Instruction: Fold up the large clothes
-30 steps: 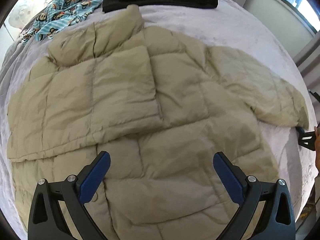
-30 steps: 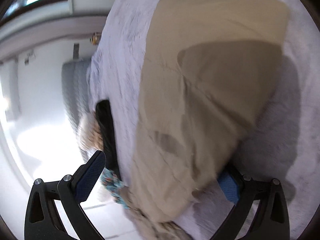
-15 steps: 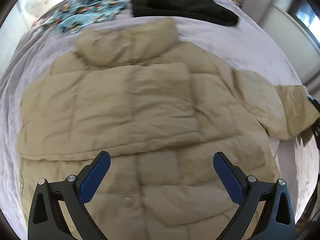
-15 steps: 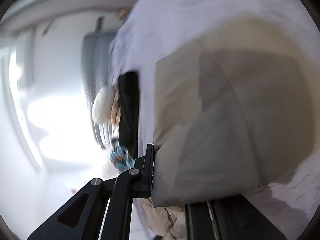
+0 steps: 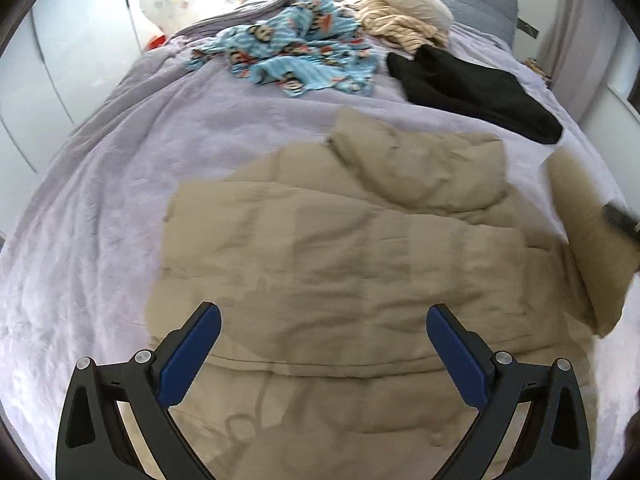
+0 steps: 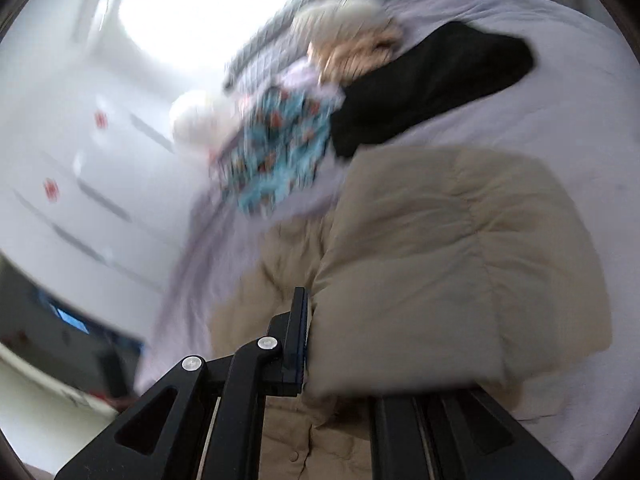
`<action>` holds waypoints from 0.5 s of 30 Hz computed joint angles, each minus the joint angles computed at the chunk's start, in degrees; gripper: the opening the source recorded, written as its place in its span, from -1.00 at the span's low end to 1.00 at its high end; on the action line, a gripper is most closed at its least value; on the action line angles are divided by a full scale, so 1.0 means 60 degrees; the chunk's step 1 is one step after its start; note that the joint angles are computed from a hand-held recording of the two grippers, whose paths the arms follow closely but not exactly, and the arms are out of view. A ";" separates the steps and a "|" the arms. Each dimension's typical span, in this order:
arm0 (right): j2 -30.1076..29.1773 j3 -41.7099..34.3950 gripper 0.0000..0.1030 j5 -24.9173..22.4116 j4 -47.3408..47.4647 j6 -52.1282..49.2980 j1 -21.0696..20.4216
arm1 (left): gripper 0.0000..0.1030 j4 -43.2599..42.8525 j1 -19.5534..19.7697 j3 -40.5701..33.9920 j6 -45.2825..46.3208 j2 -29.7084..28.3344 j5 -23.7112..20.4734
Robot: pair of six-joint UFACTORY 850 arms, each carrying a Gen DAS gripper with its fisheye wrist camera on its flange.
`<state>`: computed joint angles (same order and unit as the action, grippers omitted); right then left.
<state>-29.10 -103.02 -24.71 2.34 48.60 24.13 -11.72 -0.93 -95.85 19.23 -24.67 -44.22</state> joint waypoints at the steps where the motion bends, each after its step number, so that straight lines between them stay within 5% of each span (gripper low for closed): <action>1: -0.0525 -0.0579 -0.81 -0.0426 0.0139 -0.0208 0.0126 | 1.00 0.0020 0.0075 -0.0060 -0.0027 -0.0060 -0.0043; 5: -0.1175 -0.0619 -0.81 -0.1011 -0.0079 0.0304 0.0681 | 1.00 -0.0087 0.0355 -0.0212 0.0057 -0.0363 -0.0165; 15: -0.1156 0.0332 -0.78 -0.0982 0.0906 0.0869 0.0580 | 1.00 -0.0429 0.0297 -0.0259 0.0503 -0.0768 -0.0341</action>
<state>-36.04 -101.03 -30.60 7.77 53.82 27.61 -14.29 0.86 -97.40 22.25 -29.28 -46.27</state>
